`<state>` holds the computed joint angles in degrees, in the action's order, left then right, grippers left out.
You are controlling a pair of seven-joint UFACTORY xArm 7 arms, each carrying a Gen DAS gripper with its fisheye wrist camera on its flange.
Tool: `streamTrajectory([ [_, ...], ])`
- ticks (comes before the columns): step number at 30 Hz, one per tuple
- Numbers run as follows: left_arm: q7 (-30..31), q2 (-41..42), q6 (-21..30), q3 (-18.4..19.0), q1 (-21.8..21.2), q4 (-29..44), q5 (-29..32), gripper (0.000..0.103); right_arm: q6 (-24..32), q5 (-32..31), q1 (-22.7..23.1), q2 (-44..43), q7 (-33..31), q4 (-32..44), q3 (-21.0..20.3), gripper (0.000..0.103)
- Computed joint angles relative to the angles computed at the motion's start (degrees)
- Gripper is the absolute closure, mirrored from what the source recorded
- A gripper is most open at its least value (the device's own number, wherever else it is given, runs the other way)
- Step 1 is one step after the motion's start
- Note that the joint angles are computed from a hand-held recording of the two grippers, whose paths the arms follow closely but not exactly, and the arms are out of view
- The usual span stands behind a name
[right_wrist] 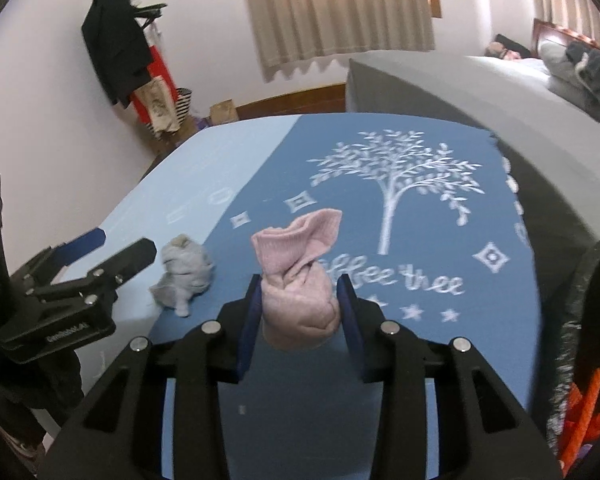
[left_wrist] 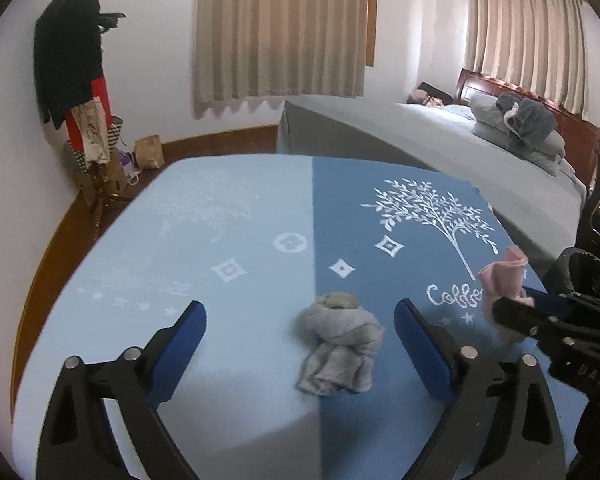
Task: Collect trash
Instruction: 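Grasp the pink cloth with the right gripper while the left grasps the grey cloth, then carry the grey cloth and pink cloth over the black bin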
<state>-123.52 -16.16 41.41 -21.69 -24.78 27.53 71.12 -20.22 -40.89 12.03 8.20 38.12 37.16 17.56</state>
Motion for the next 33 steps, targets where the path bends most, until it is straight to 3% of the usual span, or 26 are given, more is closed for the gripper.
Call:
streamTrajectory([
  [12, 0.7, 10.8, -5.6, 4.4, -0.3, 5.8, 1.8, 0.029, -1.0, -3.8, -2.4, -0.5, 2.5, -1.2, -1.2, 0.067],
  [16, 2.5, 13.1, -7.4, 5.8, -0.8, 7.2, 1.1, 0.043, -1.5, -4.7, -2.3, -1.1, 3.5, -1.6, -1.9, 0.067],
  [17, 3.6, 13.7, -6.9, 6.0, -1.0, 7.7, -0.2, 0.044, -1.7, -5.0, -2.4, -1.2, 3.8, -1.7, -2.2, 0.067],
  [19, 3.8, 13.7, -6.1, 6.2, -1.5, 7.8, -0.8, 0.059, -2.0, -5.8, -2.4, -1.6, 4.6, -2.1, -2.6, 0.067],
  [24, 3.0, 13.0, -4.3, 5.9, -2.4, 7.6, -1.3, 0.066, -2.3, -7.4, -2.2, -2.4, 6.2, -2.5, -3.9, 0.066],
  [33, 3.8, 9.5, 1.1, 3.1, -4.8, 9.1, -2.2, 0.067, -3.6, -11.1, -1.9, -5.3, 9.7, -3.8, -6.9, 0.066],
])
